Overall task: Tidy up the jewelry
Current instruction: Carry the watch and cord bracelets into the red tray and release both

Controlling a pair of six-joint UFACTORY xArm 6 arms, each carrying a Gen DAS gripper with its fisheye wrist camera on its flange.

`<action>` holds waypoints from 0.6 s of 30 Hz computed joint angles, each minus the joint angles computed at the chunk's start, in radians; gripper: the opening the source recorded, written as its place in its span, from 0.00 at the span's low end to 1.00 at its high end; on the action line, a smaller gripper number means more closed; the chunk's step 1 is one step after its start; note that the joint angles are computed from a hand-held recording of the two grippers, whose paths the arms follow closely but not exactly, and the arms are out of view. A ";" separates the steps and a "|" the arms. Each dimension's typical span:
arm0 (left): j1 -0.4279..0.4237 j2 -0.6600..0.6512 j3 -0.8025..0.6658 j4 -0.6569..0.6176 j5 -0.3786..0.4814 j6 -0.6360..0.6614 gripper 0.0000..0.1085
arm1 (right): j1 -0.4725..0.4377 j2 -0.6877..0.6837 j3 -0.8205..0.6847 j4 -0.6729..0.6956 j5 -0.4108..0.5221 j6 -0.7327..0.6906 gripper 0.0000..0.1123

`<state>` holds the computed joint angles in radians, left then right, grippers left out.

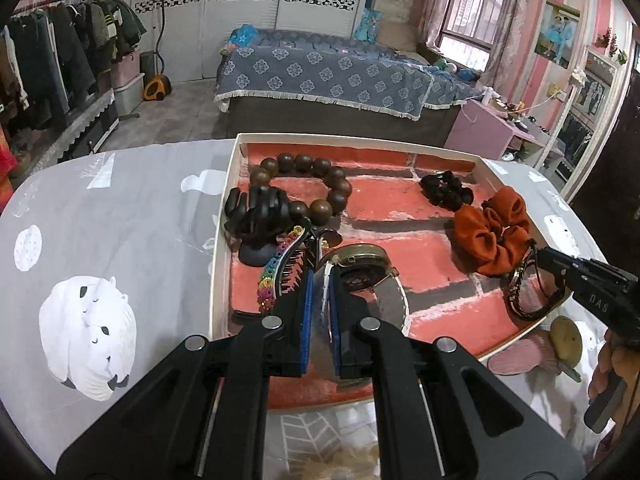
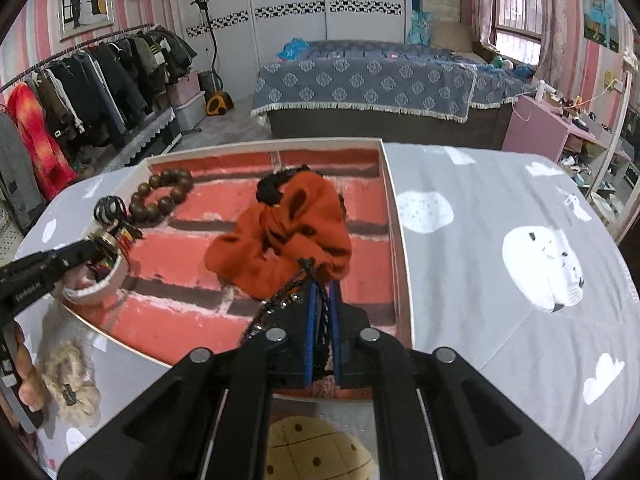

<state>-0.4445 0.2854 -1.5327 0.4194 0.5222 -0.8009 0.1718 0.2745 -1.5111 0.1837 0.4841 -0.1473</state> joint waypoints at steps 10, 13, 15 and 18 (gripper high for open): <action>-0.025 0.001 -0.014 0.133 0.072 -0.071 0.06 | 0.004 0.014 0.013 0.003 0.011 0.001 0.06; -0.034 0.002 -0.020 0.181 0.102 -0.109 0.06 | 0.008 0.010 0.021 -0.008 0.006 -0.002 0.06; -0.043 0.008 -0.030 0.217 0.131 -0.122 0.06 | 0.010 0.011 0.019 -0.007 0.014 -0.011 0.06; -0.051 0.012 -0.041 0.239 0.158 -0.125 0.06 | 0.012 0.013 0.010 0.014 0.036 -0.036 0.08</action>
<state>-0.4954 0.2972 -1.5740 0.6581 0.6803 -0.9258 0.1837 0.2875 -1.5014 0.1973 0.5201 -0.1830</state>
